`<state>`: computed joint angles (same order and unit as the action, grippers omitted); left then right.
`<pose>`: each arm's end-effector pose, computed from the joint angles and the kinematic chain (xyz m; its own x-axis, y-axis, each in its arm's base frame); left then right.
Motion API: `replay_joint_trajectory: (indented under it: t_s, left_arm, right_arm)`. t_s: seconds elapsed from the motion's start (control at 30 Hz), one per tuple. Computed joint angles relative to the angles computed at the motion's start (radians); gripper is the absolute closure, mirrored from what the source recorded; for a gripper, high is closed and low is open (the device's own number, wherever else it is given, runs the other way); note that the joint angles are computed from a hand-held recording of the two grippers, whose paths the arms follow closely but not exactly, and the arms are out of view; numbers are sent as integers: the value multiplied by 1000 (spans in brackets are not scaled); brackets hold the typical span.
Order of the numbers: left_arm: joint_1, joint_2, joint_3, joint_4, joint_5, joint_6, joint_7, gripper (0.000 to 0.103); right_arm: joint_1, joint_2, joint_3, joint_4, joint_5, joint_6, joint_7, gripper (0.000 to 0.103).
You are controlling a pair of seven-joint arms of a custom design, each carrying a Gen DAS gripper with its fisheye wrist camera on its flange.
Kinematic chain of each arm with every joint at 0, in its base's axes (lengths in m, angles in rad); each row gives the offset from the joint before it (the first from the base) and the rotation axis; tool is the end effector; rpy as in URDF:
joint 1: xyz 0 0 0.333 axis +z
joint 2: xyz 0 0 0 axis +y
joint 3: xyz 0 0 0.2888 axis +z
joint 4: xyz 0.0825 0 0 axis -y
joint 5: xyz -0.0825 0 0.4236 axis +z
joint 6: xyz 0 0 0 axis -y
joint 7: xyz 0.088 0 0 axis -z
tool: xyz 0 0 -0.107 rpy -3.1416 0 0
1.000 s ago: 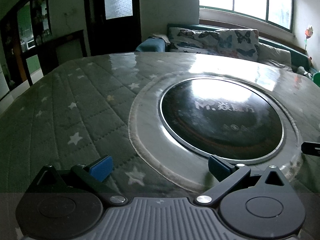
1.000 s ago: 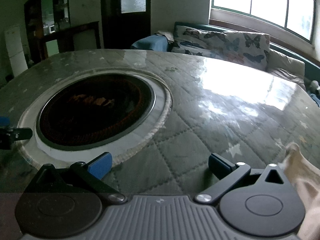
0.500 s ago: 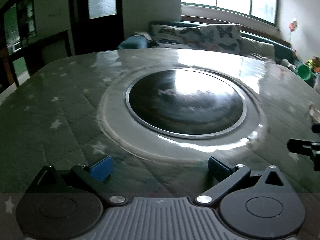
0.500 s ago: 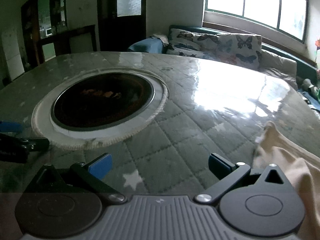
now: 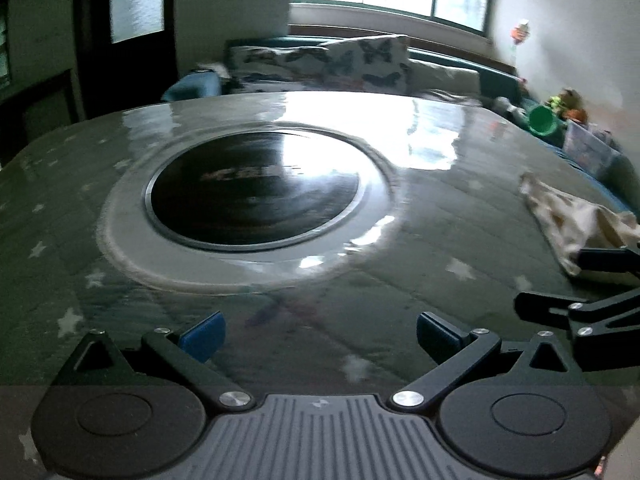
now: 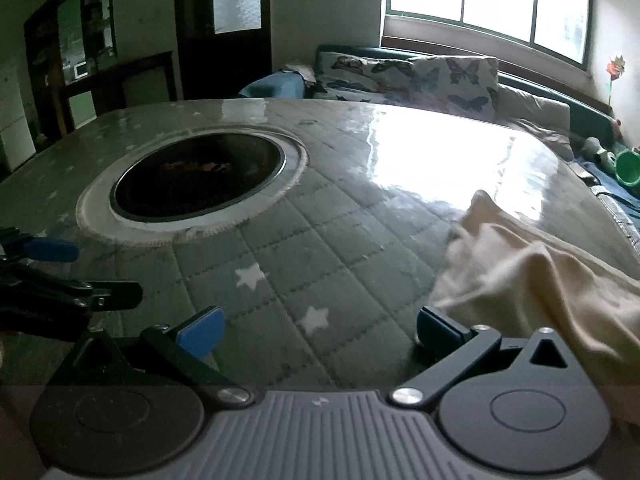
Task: Fold clothes
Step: 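Move both tools toward the crumpled cream shirt on the mattress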
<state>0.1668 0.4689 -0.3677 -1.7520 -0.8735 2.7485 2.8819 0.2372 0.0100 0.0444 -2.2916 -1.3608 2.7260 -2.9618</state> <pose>0.7081 -0.0882 0.3176 -0.6526 -0.7561 0.0493 -0.5398 0.4183 -0.7305 0.5282 0.1908 0.3164 -0.2823 -0.9593 -0.0052 -0.6450 0.1938 -0.7392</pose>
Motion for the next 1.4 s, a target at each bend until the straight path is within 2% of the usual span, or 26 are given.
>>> replay_joint_trajectory:
  t_s: [0.27,0.7,0.8,0.9,1.13,1.4]
  left_arm:
    - [-11,-61,-3,-60,-30,-38,71,0]
    - [-71,-93,42,-75,9,-115,64,0]
    - [-86,-96,44,-77,21,-108,74,0]
    - [-104,-92,49,-72,53,-107,58,0]
    - [-127,-74,59,-35,128,-163,-32,0]
    - [-138,-75,46,-30,162,-165,-48,0]
  right_arm:
    - [-4,-80,24,-89,36,-32,14,0]
    - [-38,-185,69,-201,67,-68,49,0]
    - [-47,-207,75,-224,65,-72,61,0]
    - [-56,-225,81,-244,72,-75,66,0]
    - [-76,-282,96,-295,88,-80,70,0]
    - [-100,-339,118,-342,110,-97,68,0]
